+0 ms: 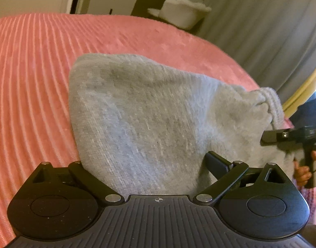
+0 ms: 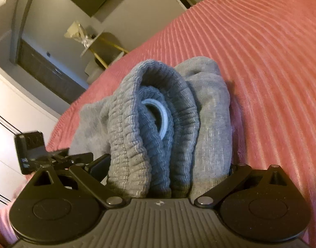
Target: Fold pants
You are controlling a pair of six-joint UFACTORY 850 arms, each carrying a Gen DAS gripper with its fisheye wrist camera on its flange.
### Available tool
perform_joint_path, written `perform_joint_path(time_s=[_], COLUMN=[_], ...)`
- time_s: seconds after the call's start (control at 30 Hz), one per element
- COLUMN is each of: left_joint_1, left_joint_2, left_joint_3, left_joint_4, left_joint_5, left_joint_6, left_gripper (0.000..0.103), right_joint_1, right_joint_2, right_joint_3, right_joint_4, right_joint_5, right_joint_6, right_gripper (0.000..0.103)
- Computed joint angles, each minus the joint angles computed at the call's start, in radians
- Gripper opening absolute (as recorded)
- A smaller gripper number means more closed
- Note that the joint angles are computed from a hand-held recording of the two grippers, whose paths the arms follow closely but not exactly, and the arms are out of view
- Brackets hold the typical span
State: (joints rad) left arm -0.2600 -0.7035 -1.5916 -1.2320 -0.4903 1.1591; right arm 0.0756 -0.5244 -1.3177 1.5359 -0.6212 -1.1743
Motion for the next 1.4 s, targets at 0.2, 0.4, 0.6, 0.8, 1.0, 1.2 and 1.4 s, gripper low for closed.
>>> perform_joint_path(time_s=[0.2, 0.4, 0.6, 0.8, 1.0, 1.2, 1.4], left_joint_1=[-0.02, -0.049, -0.075, -0.105, -0.119, -0.124, -0.128], left_joint_2=[-0.006, 0.039, 0.079, 0.121, 0.108, -0.008, -0.181], left_joint_3=[-0.022, 0.01, 0.019, 0.026, -0.045, -0.256, -0.52], left_joint_4=[0.115, 0.277, 0.566, 0.77, 0.928, 1.183, 1.376], left_joint_5=[0.033, 0.131, 0.18, 0.21, 0.225, 0.192, 0.129], left_joint_6=[-0.113, -0.279, -0.609, -0.778, -0.906, -1.135, -1.296], left_gripper=[0.103, 0.067, 0.043, 0.039, 0.038, 0.038, 0.038], right_joint_1=[0.038, 0.087, 0.145, 0.162, 0.159, 0.144, 0.134], right_joint_2=[0.015, 0.061, 0.127, 0.19, 0.184, 0.091, -0.059], right_joint_3=[0.004, 0.015, 0.073, 0.104, 0.055, -0.083, -0.271], right_joint_4=[-0.035, -0.173, -0.064, 0.028, 0.041, 0.086, -0.039], right_joint_5=[0.098, 0.243, 0.347, 0.368, 0.375, 0.386, 0.425], right_joint_6=[0.007, 0.159, 0.067, -0.04, -0.058, -0.078, 0.083], right_gripper=[0.097, 0.072, 0.062, 0.06, 0.059, 0.059, 0.059])
